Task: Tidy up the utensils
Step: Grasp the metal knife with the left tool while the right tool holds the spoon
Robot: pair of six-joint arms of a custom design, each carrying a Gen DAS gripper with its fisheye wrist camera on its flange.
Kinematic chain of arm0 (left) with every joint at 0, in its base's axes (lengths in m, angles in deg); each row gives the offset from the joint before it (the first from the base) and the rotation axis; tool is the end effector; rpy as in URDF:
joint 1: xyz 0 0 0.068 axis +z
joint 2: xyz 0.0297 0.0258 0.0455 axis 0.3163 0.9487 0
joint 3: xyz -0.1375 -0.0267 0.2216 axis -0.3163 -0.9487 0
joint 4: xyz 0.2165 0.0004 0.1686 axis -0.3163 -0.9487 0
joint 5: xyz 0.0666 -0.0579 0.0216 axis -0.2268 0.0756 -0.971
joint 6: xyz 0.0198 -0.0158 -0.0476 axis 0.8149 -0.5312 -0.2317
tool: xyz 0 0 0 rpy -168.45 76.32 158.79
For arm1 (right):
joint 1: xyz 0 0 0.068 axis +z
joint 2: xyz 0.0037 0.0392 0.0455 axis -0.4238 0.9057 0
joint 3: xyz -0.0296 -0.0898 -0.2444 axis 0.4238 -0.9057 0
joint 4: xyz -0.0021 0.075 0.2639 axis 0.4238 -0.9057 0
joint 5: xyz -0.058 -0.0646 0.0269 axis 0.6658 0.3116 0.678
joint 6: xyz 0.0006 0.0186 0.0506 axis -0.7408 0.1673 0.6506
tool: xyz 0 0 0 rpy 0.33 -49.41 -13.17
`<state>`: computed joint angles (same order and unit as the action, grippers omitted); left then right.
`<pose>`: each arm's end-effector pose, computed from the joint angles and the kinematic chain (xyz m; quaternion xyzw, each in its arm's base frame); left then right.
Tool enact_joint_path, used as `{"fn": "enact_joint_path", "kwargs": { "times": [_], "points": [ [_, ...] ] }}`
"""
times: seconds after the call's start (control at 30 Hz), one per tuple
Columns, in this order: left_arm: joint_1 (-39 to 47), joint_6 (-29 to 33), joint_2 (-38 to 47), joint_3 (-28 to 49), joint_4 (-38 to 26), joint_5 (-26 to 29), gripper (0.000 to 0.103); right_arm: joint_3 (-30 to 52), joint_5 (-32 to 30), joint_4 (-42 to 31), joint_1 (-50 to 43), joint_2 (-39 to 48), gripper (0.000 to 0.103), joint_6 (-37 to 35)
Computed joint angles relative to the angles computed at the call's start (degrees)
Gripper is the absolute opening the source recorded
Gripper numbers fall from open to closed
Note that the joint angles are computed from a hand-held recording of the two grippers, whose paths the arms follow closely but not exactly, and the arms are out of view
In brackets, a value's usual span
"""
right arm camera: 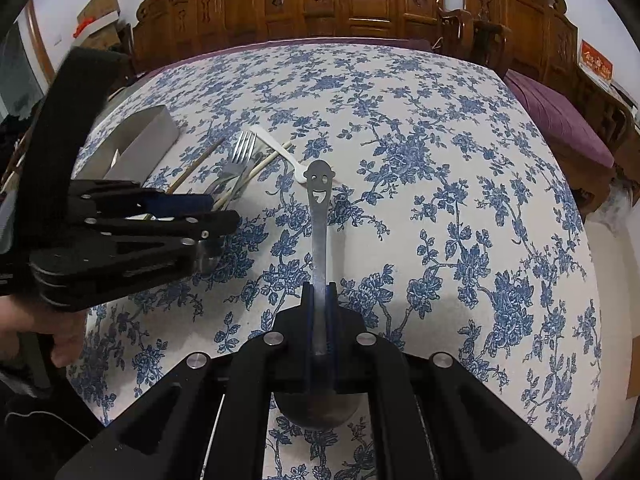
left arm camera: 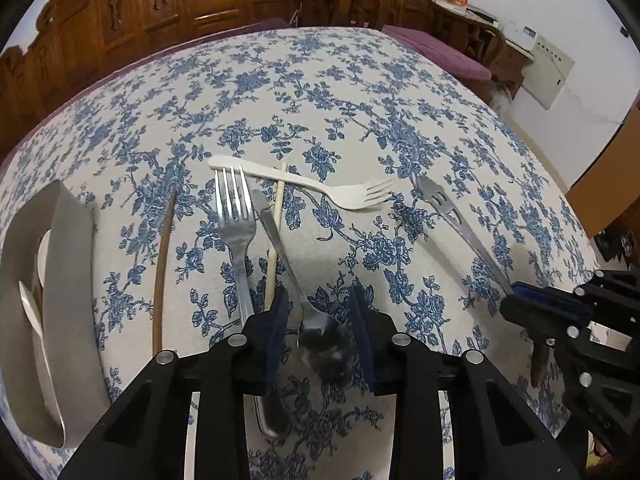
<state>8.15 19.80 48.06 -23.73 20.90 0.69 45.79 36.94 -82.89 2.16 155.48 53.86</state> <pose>0.3662 -0.0757 0.1121 0.2840 0.9253 -0.1070 0.2274 0.2432 0.1189 0.1514 0.0171 0.9627 0.0487 0.2658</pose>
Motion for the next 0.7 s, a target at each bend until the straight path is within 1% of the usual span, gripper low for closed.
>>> {"fn": "enact_joint_path", "kwargs": {
  "times": [0.03, 0.13, 0.33, 0.4, 0.47, 0.57, 0.6, 0.67, 0.7],
  "points": [
    [-0.16, -0.13, 0.41, 0.34, -0.15, -0.18, 0.024, -0.05, -0.11, 0.11, -0.02, -0.11, 0.007, 0.06],
    [-0.69, -0.48, 1.46, 1.27, -0.54, -0.82, 0.020, 0.07, -0.23, 0.08, -0.21, -0.24, 0.007, 0.01],
    [-0.74, -0.80, 2.46, 2.64, -1.48, -0.78, 0.019, -0.03, -0.49, 0.12, -0.66, -0.63, 0.007, 0.08],
    [-0.93, -1.05, 3.64, 3.85, -2.54, -1.51, 0.018, -0.05, -0.54, 0.11, -0.60, -0.66, 0.007, 0.25],
    [-0.94, -1.50, 3.93, 3.94, -2.04, -2.08, 0.014, 0.05, -0.44, -0.08, -0.50, -0.75, 0.007, 0.21],
    [-0.86, -1.81, 4.41, 4.72, -2.70, -2.09, 0.013, 0.08, -0.51, -0.02, -0.41, -0.70, 0.007, 0.22],
    [-0.89, -1.73, 4.51, 4.86, -2.74, -2.30, 0.012, 0.16, -0.46, -0.06, -0.30, -0.61, 0.007, 0.25],
    [-0.78, -1.93, 4.68, 5.06, -2.72, -2.64, 0.005, 0.23, -0.47, 0.05, -0.16, -0.39, 0.007, 0.21],
    [-0.60, -2.01, 4.80, 5.24, -2.86, -2.48, 0.004, 0.30, -0.42, 0.04, -0.07, -0.29, 0.007, 0.22]
  ]
}}
